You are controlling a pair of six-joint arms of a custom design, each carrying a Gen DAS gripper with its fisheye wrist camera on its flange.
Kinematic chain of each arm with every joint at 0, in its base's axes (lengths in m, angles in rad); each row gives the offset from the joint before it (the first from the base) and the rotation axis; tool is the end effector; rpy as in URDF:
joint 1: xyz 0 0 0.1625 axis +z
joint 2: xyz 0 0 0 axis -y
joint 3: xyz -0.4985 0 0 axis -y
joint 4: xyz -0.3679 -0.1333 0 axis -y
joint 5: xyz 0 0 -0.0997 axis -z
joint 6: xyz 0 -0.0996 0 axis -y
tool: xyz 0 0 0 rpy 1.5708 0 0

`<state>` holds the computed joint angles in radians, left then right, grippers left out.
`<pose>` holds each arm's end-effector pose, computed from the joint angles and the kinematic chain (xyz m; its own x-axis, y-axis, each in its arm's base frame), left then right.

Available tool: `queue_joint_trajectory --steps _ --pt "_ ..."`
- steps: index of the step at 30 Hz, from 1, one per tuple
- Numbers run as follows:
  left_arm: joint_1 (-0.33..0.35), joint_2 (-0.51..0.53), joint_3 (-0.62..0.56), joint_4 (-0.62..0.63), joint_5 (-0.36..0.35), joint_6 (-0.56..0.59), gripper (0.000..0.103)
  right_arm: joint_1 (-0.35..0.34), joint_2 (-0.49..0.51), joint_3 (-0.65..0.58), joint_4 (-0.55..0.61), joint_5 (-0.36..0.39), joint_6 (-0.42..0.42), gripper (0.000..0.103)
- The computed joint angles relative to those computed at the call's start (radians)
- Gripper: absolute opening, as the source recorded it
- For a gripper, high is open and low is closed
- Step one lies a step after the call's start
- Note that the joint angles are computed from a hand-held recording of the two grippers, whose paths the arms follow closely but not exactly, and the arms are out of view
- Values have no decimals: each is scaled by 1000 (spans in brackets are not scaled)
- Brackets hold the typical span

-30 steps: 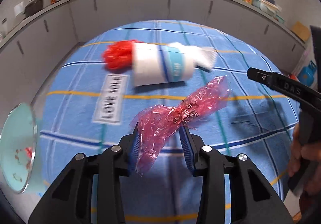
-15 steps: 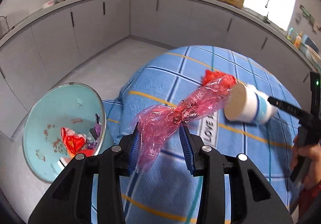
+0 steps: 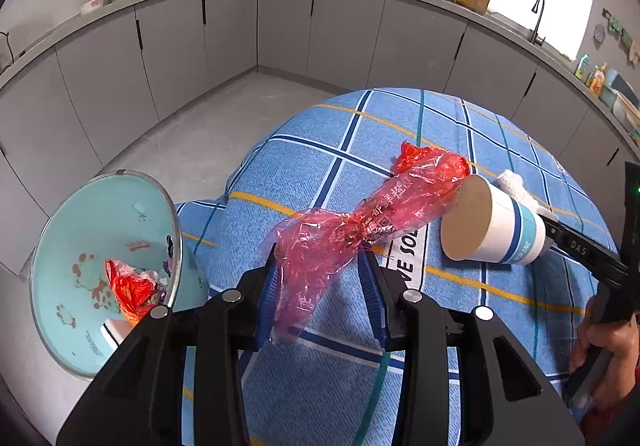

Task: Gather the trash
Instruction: 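Carry the pink bag with the left tool while the right tool carries the cloth over the bucket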

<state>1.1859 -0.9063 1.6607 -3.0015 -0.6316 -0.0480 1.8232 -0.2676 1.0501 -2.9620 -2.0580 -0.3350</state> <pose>-0.0610 -0.7198 0.3195 -0.7501 -0.2809 -0.5987 0.2571 0.7102 -0.6554 0.3021 -0.8244 0.0197 -0.8039 -0.2248 0.5507 -0.4968 0.7629 -0.4137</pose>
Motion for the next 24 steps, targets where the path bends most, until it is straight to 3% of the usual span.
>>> queue_joint_trajectory --steps 12,16,24 --pt "-29 -40 71 -17 25 -20 38 44 -122 316 -270 6 87 11" --pt "-35 -52 98 -36 29 -19 38 58 -138 369 -298 17 106 11" --pt "-39 -66 132 -36 13 -30 38 66 -142 407 -363 -41 127 11"
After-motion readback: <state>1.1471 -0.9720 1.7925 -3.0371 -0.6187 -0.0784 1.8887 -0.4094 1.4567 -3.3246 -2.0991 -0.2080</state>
